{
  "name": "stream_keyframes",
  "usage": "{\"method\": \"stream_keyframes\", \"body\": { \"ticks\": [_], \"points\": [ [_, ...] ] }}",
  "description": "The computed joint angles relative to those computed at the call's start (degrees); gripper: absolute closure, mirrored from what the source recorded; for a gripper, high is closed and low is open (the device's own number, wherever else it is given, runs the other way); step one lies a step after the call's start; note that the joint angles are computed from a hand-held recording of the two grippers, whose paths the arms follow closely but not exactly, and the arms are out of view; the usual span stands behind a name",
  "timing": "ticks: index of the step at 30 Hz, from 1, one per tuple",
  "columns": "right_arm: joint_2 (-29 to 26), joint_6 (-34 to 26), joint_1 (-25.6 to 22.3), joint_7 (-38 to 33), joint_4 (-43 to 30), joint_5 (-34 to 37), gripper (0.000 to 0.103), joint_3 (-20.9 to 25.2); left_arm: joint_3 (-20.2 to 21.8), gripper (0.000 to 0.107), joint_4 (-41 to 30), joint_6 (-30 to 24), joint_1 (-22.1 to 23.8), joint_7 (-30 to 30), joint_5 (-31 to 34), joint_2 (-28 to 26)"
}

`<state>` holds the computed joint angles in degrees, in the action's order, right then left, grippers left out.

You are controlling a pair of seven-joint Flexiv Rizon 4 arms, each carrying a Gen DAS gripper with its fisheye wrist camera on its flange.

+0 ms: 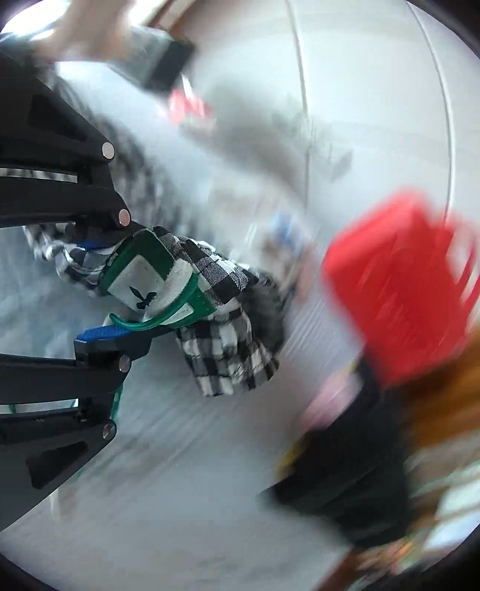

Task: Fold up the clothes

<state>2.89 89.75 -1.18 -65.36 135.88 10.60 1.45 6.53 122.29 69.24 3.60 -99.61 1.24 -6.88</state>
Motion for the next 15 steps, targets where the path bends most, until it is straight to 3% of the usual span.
{"method": "stream_keyframes", "body": {
  "ticks": [5, 7, 8, 10, 13, 14, 15],
  "points": [
    [5.0, -9.6, 12.9, -26.8, -7.7, 16.8, 0.074, -1.9, -6.3, 0.102, 2.6, 2.6, -3.7, 18.3, -14.3, 4.9],
    [4.5, -17.1, 16.0, -34.3, -11.1, 21.4, 0.073, -1.9, -8.7, 0.102, 2.9, 0.4, -6.8, 27.8, -22.4, 5.3],
    [3.2, -22.6, 17.2, -37.6, -13.1, 23.6, 0.067, -1.7, -9.5, 0.102, 2.5, -1.0, -8.2, 31.2, -24.8, 5.2],
    [0.4, -27.9, 17.3, -37.6, -14.6, 24.0, 0.048, -0.2, -9.9, 0.101, 1.2, -5.4, -10.2, 32.0, -23.5, 4.3],
    [-4.4, -33.6, 16.6, -35.1, -16.4, 22.8, 0.045, 2.2, -9.5, 0.095, -0.4, -13.7, -11.1, 31.3, -24.7, 3.2],
    [-5.2, -35.2, 15.8, -34.8, -16.8, 23.7, 0.044, 2.7, -9.1, 0.090, -0.3, -14.6, -11.2, 30.9, -25.0, 3.4],
    [-5.4, -36.3, 14.7, -35.5, -17.0, 25.9, 0.043, 3.2, -8.6, 0.072, 0.1, -15.0, -11.2, 30.4, -24.6, 4.2]
  ]
}}
